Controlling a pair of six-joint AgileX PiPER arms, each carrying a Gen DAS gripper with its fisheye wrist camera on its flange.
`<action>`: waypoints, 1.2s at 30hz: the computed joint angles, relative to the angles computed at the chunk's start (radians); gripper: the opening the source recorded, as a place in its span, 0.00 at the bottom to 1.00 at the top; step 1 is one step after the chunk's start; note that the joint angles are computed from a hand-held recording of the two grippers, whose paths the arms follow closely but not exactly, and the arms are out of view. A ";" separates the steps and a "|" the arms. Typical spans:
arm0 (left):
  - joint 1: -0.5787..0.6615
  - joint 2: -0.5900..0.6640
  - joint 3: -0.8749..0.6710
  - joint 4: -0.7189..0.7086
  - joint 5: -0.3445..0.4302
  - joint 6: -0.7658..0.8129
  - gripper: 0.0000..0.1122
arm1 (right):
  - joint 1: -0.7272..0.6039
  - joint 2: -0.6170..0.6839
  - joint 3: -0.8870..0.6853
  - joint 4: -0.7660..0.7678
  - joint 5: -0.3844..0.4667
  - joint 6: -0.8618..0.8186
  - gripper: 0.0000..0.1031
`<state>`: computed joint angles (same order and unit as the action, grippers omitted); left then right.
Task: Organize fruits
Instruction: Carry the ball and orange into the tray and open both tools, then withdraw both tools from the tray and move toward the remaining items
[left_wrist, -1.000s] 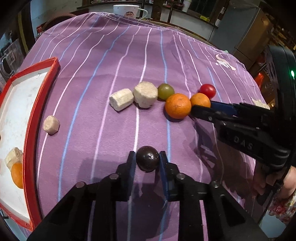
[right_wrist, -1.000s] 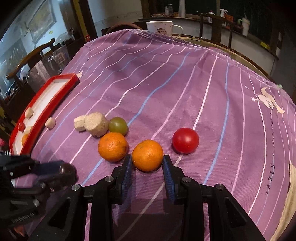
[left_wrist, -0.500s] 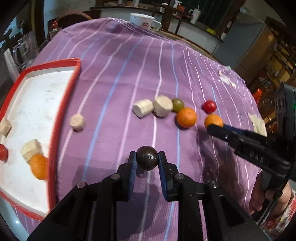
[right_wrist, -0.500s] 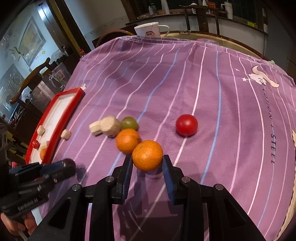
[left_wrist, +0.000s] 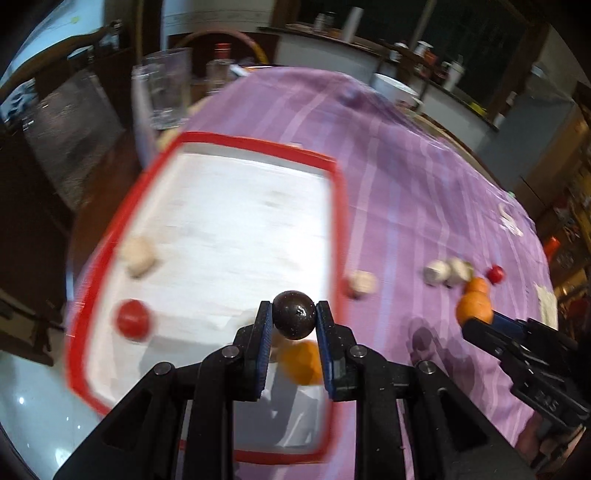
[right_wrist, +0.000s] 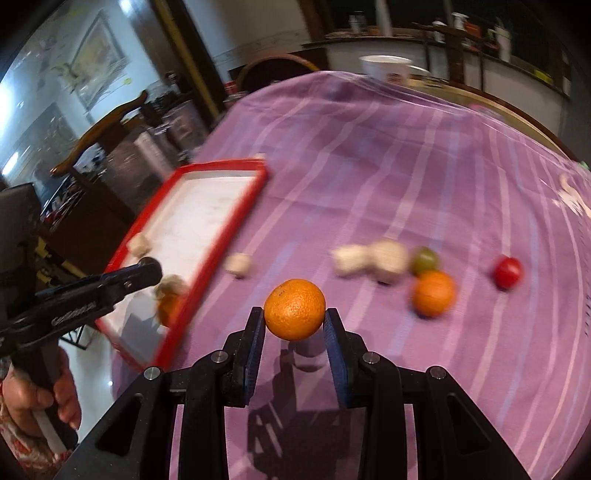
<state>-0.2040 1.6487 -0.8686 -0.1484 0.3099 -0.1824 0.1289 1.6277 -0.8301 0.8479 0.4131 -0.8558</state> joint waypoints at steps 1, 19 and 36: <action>0.039 0.002 0.000 -0.031 0.009 0.050 0.20 | 0.031 0.005 -0.012 -0.019 -0.009 0.031 0.35; 0.251 0.178 -0.135 -0.252 0.088 0.450 0.20 | 0.425 0.326 -0.394 -0.637 -0.061 0.784 0.35; 0.310 -0.052 -0.027 -0.326 0.156 0.510 0.49 | 0.423 0.296 -0.377 -0.703 -0.077 0.911 0.48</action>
